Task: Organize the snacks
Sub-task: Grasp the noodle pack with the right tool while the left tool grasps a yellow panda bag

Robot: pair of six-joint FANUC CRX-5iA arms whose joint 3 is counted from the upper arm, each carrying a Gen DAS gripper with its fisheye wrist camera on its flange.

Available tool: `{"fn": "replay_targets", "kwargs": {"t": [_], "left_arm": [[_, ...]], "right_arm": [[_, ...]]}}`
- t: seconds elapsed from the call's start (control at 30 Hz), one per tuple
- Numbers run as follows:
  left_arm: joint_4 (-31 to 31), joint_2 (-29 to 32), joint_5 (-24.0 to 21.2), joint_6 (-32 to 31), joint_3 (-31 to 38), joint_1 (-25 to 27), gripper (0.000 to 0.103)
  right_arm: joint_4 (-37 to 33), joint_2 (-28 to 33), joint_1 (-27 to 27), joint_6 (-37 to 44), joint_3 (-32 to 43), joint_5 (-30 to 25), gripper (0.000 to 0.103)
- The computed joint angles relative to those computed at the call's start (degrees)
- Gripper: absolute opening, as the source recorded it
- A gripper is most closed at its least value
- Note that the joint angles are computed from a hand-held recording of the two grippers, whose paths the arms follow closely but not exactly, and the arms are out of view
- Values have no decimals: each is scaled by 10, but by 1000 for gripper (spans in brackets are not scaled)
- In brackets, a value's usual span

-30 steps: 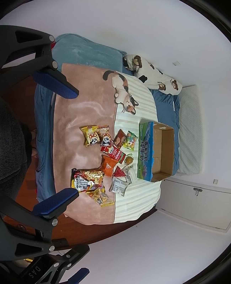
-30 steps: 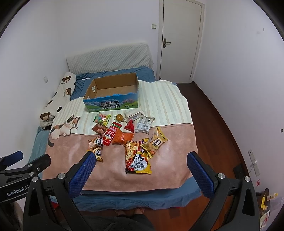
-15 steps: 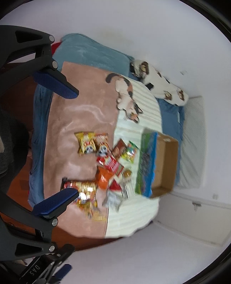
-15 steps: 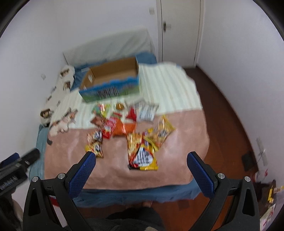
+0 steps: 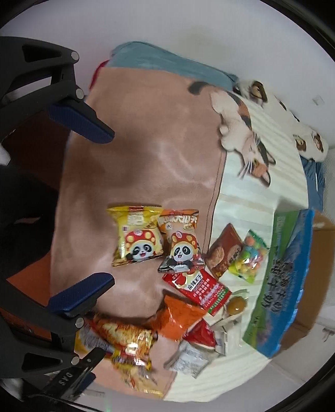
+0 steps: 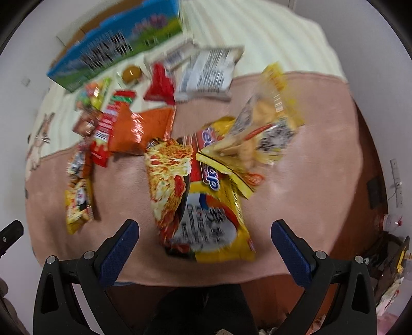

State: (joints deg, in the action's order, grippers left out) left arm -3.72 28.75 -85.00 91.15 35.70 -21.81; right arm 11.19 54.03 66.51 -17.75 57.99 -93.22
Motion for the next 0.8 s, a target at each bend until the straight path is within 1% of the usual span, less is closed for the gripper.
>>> {"fn": "replay_targets", "kwargs": {"t": [0.1,0.13,0.2,0.27,0.4,0.47,0.57,0.6,0.63,0.67,0.77,0.8], "left_arm": [[-23,21,8,-35,11,-13,103],[-28,32,3,-44,20,-14,103],[-36,55,-13,-53,43,-17,103],[-41,67,-17,-58,52,-20,103],[-41,76,-28,-58,63,-22,103],[-37,76,-29,-60,64,-22,103],[-32,76,-23,-68,67,-22,103],[-29,77,-21,-75,68,-21,103],[-29,79,-21,-83,72,-21,103],[-29,83,-23,-95,79,-20,103],[-28,101,-26,-145,107,-19,103],[-29,111,-26,-178,122,-20,103]], "right_arm": [[-26,2,-19,19,-24,39,103],[-31,4,-23,26,-27,47,103],[-54,25,-35,49,-6,42,103],[-71,30,-44,59,-10,59,103],[-82,66,-52,75,41,21,103],[-82,73,-54,79,47,15,102],[-82,84,-56,82,64,6,95],[-79,81,-56,82,60,13,93],[-78,91,-55,81,79,4,92],[-77,93,-54,80,92,-1,92],[-82,62,-53,69,44,38,91],[-85,54,-53,67,33,49,91]]}}
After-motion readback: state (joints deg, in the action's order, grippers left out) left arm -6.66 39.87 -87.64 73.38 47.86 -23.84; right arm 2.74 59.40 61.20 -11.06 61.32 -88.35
